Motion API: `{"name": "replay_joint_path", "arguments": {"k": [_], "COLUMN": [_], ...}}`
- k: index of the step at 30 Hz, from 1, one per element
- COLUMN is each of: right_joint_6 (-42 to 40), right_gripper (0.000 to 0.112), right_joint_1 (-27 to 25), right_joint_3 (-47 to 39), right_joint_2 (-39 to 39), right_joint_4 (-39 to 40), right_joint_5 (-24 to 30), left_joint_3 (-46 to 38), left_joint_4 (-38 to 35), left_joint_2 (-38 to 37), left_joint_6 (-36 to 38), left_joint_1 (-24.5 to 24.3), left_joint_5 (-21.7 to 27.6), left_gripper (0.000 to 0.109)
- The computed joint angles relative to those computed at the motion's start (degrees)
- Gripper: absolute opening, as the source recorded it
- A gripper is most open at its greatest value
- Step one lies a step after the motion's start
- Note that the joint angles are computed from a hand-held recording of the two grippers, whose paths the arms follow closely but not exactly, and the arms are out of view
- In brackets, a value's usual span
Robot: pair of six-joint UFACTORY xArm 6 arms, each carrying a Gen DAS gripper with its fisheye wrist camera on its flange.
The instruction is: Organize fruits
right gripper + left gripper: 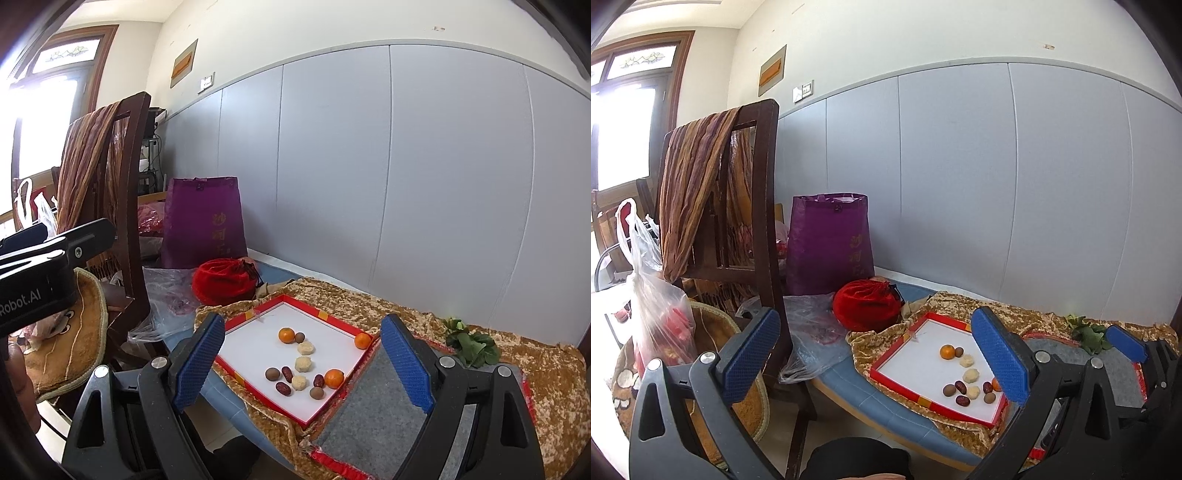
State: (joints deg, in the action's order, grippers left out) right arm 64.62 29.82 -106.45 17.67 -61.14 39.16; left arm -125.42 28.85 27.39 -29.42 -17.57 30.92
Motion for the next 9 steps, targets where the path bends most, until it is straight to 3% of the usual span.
{"name": "replay_joint_path", "arguments": {"k": [9], "right_joint_6": [-3.54], "right_gripper": [0.088], "right_joint_1": [-2.8], "right_joint_3": [-2.37], "right_joint_2": [2.4], "right_joint_4": [5.52], "right_joint_5": [-4.61], "left_joint_3": [-8.57], "left_joint_4": [-3.11], "left_joint_2": [5.92], "left_joint_6": [5.17], "left_joint_1": [-1.58], "left_joint_5": [2.53], "left_gripper": [0.103]}}
